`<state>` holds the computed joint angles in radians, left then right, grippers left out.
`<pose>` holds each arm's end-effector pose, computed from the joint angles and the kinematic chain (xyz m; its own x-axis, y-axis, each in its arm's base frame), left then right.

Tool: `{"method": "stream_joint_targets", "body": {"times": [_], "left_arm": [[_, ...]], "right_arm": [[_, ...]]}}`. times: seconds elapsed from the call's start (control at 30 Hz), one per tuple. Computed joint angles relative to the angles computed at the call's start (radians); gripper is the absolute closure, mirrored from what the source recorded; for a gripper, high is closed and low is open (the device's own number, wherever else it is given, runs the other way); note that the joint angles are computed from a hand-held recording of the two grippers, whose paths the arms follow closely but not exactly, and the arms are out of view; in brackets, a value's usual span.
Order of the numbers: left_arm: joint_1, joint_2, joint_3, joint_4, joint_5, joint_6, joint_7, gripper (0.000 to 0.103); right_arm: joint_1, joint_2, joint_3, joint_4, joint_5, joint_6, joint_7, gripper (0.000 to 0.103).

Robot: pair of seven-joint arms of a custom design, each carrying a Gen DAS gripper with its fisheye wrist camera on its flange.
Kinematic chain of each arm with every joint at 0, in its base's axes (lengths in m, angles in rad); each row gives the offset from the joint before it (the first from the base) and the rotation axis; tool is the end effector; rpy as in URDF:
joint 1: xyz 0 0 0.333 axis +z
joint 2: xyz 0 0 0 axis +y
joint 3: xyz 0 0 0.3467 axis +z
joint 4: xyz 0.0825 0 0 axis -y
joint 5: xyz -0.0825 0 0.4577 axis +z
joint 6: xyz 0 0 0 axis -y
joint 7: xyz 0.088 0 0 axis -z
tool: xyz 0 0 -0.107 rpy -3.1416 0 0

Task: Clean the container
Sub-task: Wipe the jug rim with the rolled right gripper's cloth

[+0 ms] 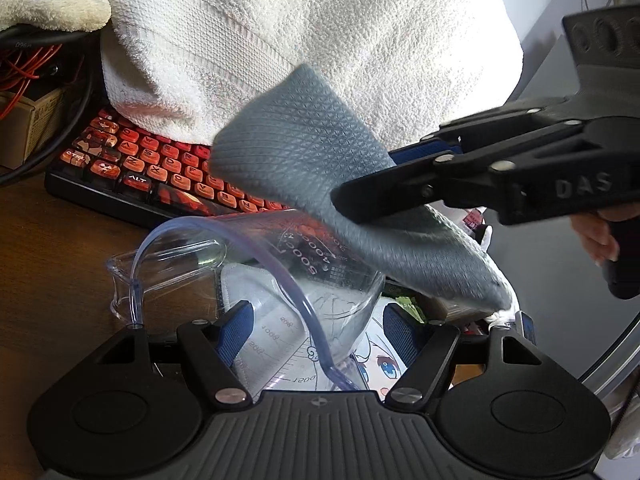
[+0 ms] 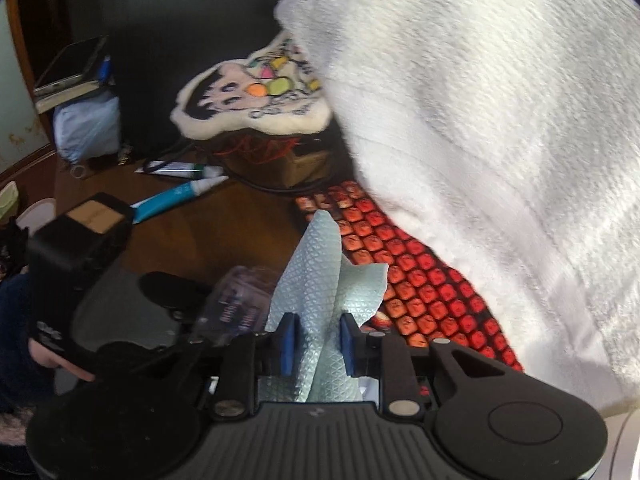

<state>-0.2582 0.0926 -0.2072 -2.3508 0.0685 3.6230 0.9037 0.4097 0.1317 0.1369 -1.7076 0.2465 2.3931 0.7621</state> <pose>0.5365 -0.2769 0.4147 -0.1911 -0.8113 0.5525 -0.5559 -0.3744 -0.7421 0.6180 0.3722 0.5804 0.9002 -0.3923 0.1889 -0.2430 -0.8127 -0.5296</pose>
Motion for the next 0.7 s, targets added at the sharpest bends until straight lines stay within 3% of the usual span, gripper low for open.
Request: {"method": "stream_joint_targets", "body": {"times": [0.27, 0.4, 0.7], "left_arm": [[0.000, -0.004, 0.000, -0.015, 0.000, 0.013, -0.001, 0.032], [0.001, -0.003, -0.001, -0.016, -0.003, 0.016, 0.002, 0.032], [0.001, -0.007, -0.002, -0.024, -0.002, 0.017, 0.001, 0.032]], "right_arm": [[-0.004, -0.009, 0.003, -0.029, 0.038, 0.046, 0.010, 0.083], [-0.002, -0.020, 0.018, -0.025, 0.106, -0.016, -0.059, 0.083], [0.010, -0.036, 0.015, -0.034, 0.141, -0.042, -0.086, 0.084]]}}
